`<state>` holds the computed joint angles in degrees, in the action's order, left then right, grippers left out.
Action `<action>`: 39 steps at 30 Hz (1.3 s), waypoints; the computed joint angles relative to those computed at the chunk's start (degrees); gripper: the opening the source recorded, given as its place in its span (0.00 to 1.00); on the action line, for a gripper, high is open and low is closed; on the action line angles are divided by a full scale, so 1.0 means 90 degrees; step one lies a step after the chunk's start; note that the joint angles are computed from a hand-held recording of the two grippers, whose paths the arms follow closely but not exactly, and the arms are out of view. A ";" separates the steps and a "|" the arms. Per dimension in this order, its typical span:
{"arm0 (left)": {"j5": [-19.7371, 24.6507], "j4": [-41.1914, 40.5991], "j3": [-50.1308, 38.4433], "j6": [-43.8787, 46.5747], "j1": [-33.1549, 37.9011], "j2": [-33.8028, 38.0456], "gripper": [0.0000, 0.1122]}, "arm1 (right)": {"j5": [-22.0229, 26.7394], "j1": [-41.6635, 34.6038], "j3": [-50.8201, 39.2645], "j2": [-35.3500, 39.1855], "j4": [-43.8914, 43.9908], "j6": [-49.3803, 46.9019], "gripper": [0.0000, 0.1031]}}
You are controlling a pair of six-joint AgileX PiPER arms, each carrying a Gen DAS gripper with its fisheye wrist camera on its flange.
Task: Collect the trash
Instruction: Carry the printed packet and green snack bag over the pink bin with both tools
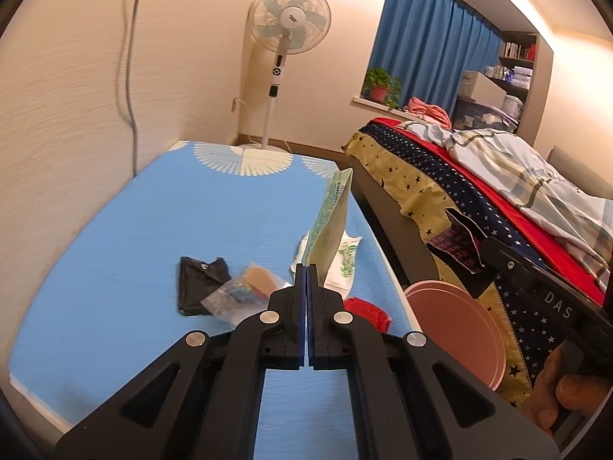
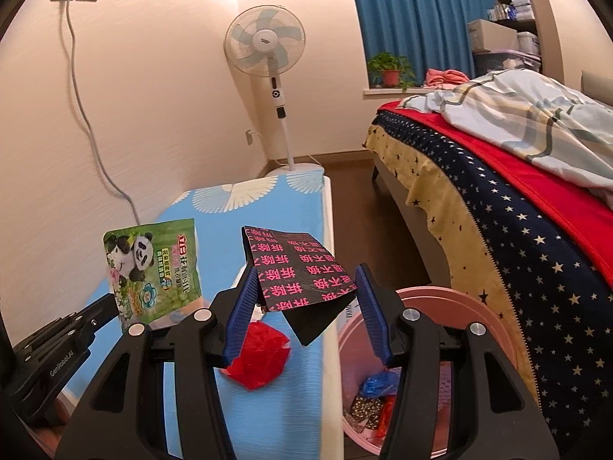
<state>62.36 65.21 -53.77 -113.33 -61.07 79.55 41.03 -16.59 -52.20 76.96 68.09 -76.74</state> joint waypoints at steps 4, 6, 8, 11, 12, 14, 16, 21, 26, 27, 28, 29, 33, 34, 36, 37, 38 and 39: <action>-0.0199 0.0037 -0.0145 0.0038 0.0067 0.0167 0.00 | -0.0094 -0.0092 -0.0003 0.0041 0.0031 -0.0007 0.51; -0.0308 0.0055 -0.0207 0.0062 0.0111 0.0240 0.00 | -0.0144 -0.0128 0.0026 0.0029 0.0034 -0.0004 0.50; -0.0415 0.0081 -0.0263 0.0067 0.0148 0.0317 0.00 | -0.0206 -0.0171 0.0035 0.0037 0.0042 -0.0008 0.50; -0.0596 0.0140 -0.0382 0.0083 0.0194 0.0458 0.00 | -0.0269 -0.0262 0.0044 0.0065 0.0091 -0.0022 0.51; -0.0657 0.0164 -0.0421 0.0080 0.0211 0.0500 0.00 | -0.0297 -0.0295 0.0051 0.0079 0.0114 -0.0046 0.51; -0.0784 0.0221 -0.0493 0.0058 0.0229 0.0586 0.00 | -0.0359 -0.0376 0.0051 0.0124 0.0131 -0.0074 0.51; -0.0954 0.0259 -0.0581 0.0069 0.0274 0.0684 0.00 | -0.0452 -0.0462 0.0050 0.0165 0.0140 -0.0073 0.50; -0.1445 0.0325 -0.0864 0.0135 0.0381 0.1000 0.00 | -0.0708 -0.0686 0.0043 0.0261 0.0208 0.0014 0.51; -0.2000 0.0394 -0.1121 0.0187 0.0516 0.1312 0.00 | -0.0892 -0.0963 -0.0026 0.0408 0.0119 0.0177 0.51; -0.2148 0.0390 -0.1196 0.0230 0.0554 0.1402 0.00 | -0.0944 -0.1009 -0.0052 0.0444 0.0083 0.0240 0.51; -0.2252 0.0384 -0.1240 0.0256 0.0578 0.1461 0.00 | -0.0986 -0.1031 -0.0087 0.0497 0.0073 0.0272 0.51; -0.2364 0.0359 -0.1299 0.0300 0.0609 0.1531 0.00 | -0.1023 -0.1058 -0.0107 0.0530 0.0053 0.0322 0.51; -0.2833 0.0112 -0.1548 0.0553 0.0750 0.1867 0.00 | -0.1171 -0.1076 -0.0173 0.0666 -0.0095 0.0561 0.51; -0.2924 0.0062 -0.1575 0.0597 0.0782 0.1929 0.00 | -0.1197 -0.1071 -0.0199 0.0699 -0.0137 0.0608 0.51; -0.3122 -0.0136 -0.1696 0.0791 0.0858 0.2104 0.00 | -0.1218 -0.1078 -0.0225 0.0755 -0.0168 0.0649 0.51; -0.3209 -0.0221 -0.1731 0.0872 0.0884 0.2169 0.00 | -0.1238 -0.1074 -0.0215 0.0760 -0.0171 0.0652 0.51; -0.3279 -0.0327 -0.1800 0.0994 0.0910 0.2254 0.00 | -0.1263 -0.1065 -0.0216 0.0770 -0.0176 0.0650 0.51; -0.3357 -0.0457 -0.1876 0.1154 0.0932 0.2354 0.00 | -0.1285 -0.1054 -0.0219 0.0784 -0.0174 0.0644 0.51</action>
